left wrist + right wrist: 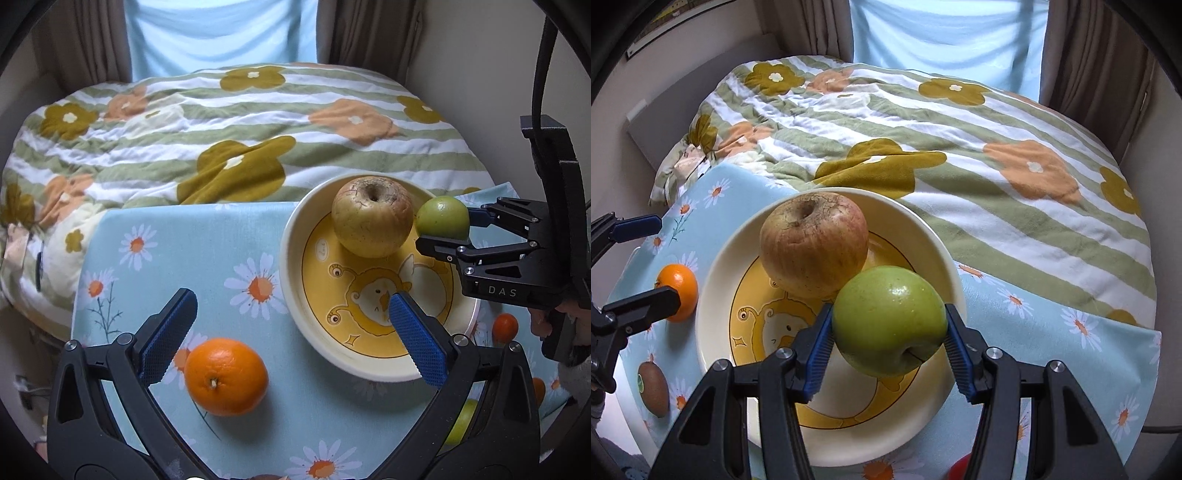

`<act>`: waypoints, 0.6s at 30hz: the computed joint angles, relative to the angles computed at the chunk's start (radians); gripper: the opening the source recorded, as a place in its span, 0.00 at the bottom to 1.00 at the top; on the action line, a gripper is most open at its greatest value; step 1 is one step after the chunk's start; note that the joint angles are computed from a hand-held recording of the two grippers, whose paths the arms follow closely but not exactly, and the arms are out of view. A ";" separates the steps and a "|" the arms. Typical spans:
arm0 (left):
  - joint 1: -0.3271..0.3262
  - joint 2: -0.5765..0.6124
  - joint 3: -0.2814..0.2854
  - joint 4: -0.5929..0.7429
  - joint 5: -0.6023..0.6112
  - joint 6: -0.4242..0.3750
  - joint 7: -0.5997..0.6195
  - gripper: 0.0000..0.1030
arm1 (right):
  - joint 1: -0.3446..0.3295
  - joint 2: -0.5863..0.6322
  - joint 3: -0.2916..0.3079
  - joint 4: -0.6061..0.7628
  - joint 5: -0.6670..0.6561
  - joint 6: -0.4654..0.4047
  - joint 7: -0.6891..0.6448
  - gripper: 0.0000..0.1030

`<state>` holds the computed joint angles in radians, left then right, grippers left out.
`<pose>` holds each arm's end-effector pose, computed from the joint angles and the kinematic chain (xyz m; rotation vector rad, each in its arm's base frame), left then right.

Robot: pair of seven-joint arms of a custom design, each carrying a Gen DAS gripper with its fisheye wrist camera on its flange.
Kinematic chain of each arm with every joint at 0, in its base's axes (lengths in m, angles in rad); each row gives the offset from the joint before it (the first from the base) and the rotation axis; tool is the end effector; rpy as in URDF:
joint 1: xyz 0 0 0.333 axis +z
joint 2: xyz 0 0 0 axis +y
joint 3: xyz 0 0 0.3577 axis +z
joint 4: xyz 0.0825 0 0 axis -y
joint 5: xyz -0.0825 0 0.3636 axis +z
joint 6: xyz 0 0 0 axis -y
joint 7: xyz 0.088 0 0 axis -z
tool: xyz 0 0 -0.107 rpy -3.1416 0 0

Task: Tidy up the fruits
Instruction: 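Carry both apples to the cream bowl and release them inside, then withdraw both tools from the bowl toward the remaining fruit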

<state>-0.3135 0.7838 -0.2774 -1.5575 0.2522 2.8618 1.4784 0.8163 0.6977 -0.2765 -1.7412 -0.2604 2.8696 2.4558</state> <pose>0.6512 -0.3895 0.3018 -1.3378 2.5022 -0.7532 0.5865 0.4095 0.2801 -1.9005 1.9128 -0.4335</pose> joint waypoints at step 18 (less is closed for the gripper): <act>-0.044 -0.053 0.070 -0.068 0.049 0.011 -0.130 1.00 | 0.039 -0.007 -0.026 -0.043 0.050 0.108 -0.083 1.00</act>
